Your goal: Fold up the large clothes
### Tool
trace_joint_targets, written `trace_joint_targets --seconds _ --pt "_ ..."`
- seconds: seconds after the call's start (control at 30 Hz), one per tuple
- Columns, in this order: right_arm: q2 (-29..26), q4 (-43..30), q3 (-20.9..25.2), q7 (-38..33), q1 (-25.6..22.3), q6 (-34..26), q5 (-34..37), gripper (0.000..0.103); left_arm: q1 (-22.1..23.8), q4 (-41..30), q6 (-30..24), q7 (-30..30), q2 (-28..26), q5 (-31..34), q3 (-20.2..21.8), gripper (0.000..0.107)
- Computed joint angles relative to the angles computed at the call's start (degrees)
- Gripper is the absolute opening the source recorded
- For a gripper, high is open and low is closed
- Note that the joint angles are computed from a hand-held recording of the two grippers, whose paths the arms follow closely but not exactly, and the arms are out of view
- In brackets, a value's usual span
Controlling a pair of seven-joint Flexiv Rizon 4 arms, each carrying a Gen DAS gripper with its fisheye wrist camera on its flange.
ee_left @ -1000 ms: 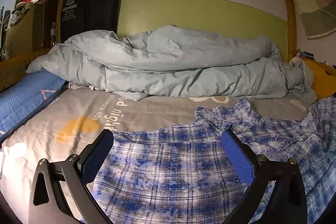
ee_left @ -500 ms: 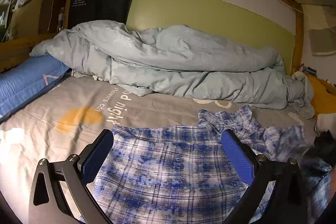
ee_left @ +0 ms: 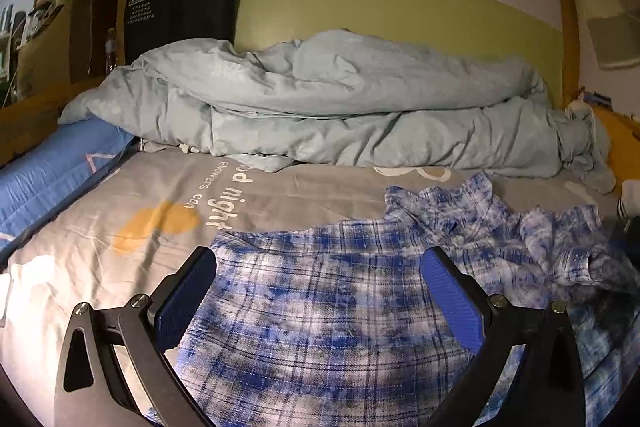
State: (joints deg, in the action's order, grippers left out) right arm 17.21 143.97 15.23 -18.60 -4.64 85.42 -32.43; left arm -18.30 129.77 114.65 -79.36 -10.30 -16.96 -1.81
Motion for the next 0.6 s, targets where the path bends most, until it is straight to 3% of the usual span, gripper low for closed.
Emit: trace_joint_targets --seconds 0.07,0.17,0.23,0.27,0.4,0.53,0.6 --pt "1.84 1.85 -0.66 2.48 -3.75 2.49 0.43 0.052 -3.49 -0.01 1.47 3.49 -0.85 -3.42 1.97 0.103" --pt "3.69 2.35 1.28 5.59 -11.79 1.28 -2.92 0.052 -6.32 -0.18 2.50 7.90 -2.02 -7.80 2.91 0.103" --pt "3.91 0.93 2.94 8.22 -17.92 -3.95 -10.40 0.052 -6.10 -0.28 2.29 9.03 -2.41 -8.20 2.24 0.103" --pt "3.70 0.23 2.85 7.98 -18.58 -7.42 -12.27 0.052 -6.61 -0.41 2.14 9.90 -2.63 -9.17 2.36 0.103" --pt "2.18 -0.77 -1.27 3.46 -14.29 -16.19 -11.40 0.052 -5.34 -0.20 2.04 9.42 -2.50 -8.78 1.30 0.103" --pt "-1.20 -0.51 -6.79 0.08 -9.33 -12.21 -7.12 0.053 -5.51 -0.25 2.24 9.74 -2.61 -9.06 1.34 0.103" --pt "-2.57 -0.64 -7.32 0.09 -7.99 -12.34 -5.63 0.052 -4.90 -0.13 2.60 9.36 -2.56 -8.08 0.94 0.103"
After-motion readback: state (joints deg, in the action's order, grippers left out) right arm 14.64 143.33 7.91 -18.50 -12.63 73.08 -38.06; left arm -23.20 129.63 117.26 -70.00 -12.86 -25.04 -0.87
